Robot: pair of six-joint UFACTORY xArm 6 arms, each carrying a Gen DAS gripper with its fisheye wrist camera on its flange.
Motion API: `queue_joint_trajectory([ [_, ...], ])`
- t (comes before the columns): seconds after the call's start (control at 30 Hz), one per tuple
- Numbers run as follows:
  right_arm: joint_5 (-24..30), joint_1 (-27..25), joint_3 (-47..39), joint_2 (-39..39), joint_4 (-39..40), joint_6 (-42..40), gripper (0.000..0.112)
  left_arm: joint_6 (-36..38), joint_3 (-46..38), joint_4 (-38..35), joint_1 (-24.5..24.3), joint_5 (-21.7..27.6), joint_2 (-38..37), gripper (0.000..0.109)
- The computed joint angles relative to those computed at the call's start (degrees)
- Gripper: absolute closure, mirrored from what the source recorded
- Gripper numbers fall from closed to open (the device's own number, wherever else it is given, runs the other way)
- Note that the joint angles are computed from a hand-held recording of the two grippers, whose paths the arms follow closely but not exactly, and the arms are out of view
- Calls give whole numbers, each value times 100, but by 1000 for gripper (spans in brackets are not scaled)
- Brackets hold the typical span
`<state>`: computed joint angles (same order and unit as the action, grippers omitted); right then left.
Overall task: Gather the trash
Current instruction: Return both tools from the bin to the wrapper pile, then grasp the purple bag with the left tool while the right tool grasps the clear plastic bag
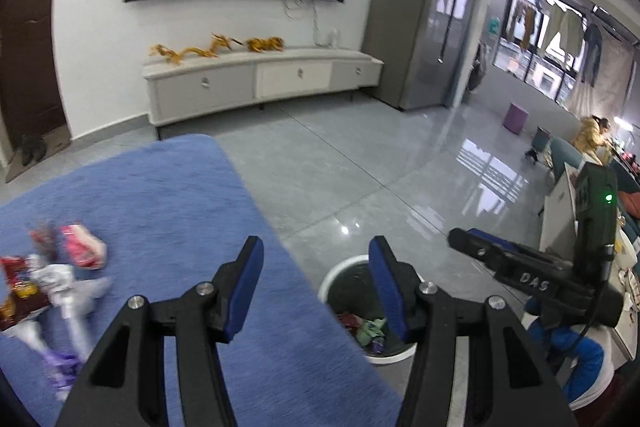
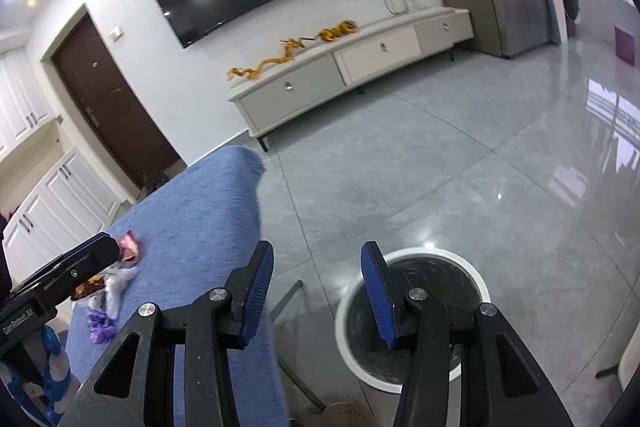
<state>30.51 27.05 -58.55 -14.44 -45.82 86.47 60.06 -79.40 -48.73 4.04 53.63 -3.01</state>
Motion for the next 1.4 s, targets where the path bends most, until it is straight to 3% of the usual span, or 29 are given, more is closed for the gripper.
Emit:
queue_joint_trajectory([
  [0.2, 497, 494, -907, 459, -61, -339, 68, 269, -355, -459, 864, 113, 135, 56],
  [0.43, 712, 942, -2171, 1321, 49, -880, 68, 449, -827, -894, 1932, 212, 561, 56],
  [0.77, 936, 1356, -4269, 2933, 717, -2028, 68, -10, -1573, -786, 2820, 343, 1446, 56],
  [0.9, 1010, 1438, -4789, 3343, 985, -2394, 68, -290, -2014, -658, 2944, 633, 1847, 56],
  [1.17, 1317, 1484, -5915, 4237, 1670, -3060, 68, -229, -2062, -289, 2801, 1449, 2122, 56],
  [1.4, 1619, 1441, -6971, 5099, 2470, -3776, 68, -174, -2058, 179, 2471, 1561, 2379, 56],
])
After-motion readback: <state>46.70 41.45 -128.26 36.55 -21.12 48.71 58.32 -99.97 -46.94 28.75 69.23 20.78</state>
